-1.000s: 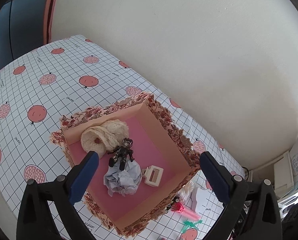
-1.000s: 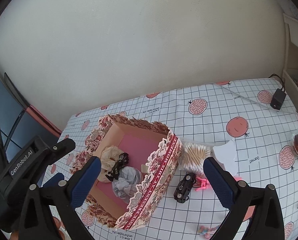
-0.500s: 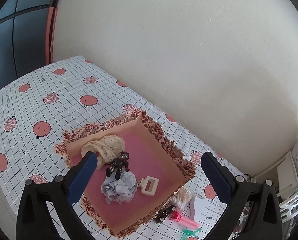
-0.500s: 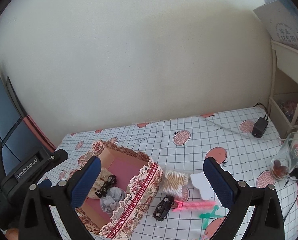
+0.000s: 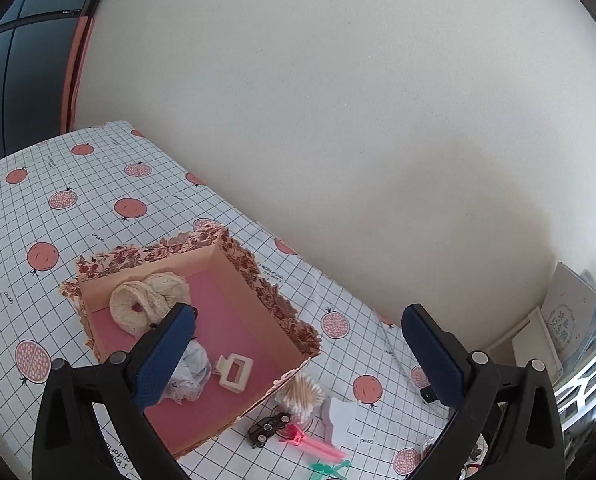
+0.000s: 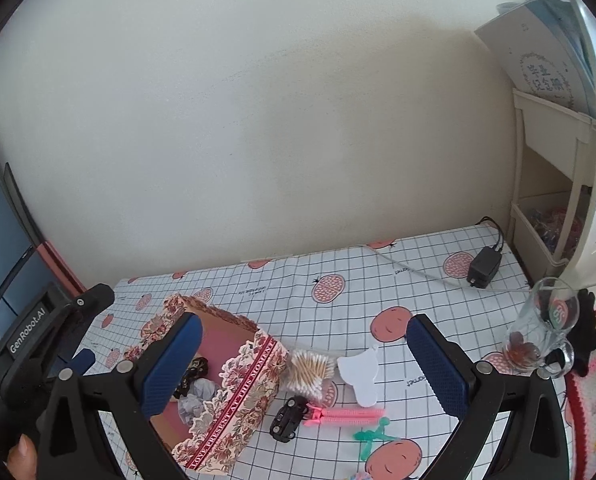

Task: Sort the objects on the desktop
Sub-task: 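Withdraw both tools from the box toward the toy car and green figure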

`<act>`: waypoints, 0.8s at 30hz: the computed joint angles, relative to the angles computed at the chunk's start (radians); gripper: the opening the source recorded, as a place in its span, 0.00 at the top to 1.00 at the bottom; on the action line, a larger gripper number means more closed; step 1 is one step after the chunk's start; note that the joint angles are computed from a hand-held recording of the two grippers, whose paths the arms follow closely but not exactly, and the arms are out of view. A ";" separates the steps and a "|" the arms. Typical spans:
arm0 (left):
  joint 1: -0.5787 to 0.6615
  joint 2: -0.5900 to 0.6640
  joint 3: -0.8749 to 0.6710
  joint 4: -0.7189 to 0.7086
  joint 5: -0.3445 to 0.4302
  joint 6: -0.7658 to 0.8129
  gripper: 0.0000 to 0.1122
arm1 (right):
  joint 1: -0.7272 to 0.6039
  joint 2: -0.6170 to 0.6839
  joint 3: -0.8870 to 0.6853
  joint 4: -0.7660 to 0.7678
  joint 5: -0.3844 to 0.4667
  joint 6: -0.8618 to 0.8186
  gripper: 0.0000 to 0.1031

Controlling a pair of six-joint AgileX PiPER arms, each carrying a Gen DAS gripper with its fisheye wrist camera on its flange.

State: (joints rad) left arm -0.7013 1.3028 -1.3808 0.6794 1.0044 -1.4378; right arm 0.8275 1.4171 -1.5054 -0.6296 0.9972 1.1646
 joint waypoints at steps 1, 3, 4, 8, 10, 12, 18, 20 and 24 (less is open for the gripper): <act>-0.008 -0.007 0.011 0.018 -0.026 -0.013 0.08 | 0.000 -0.011 0.003 -0.009 0.015 0.003 0.00; -0.022 -0.015 0.022 0.037 -0.069 -0.023 0.08 | -0.006 -0.039 0.019 -0.016 0.027 0.001 0.00; -0.031 -0.013 0.020 0.044 -0.079 -0.020 0.08 | -0.013 -0.051 0.025 -0.015 0.031 -0.004 0.00; -0.078 0.017 -0.011 0.083 -0.081 -0.015 0.08 | -0.050 -0.110 0.062 -0.010 0.028 -0.031 0.00; -0.085 0.032 -0.028 0.061 -0.098 0.021 0.08 | -0.101 -0.158 0.107 0.041 -0.039 -0.056 0.00; -0.101 0.051 -0.050 0.050 -0.095 0.043 0.08 | -0.157 -0.193 0.138 0.114 -0.089 -0.090 0.00; -0.115 0.127 -0.091 -0.031 -0.118 0.143 0.08 | -0.234 -0.232 0.176 0.175 -0.094 -0.130 0.00; -0.107 0.168 -0.118 -0.101 -0.098 0.186 0.08 | -0.256 -0.238 0.196 0.190 -0.103 -0.139 0.00; -0.086 0.225 -0.118 -0.191 -0.094 0.180 0.08 | -0.302 -0.225 0.228 0.226 -0.094 -0.128 0.00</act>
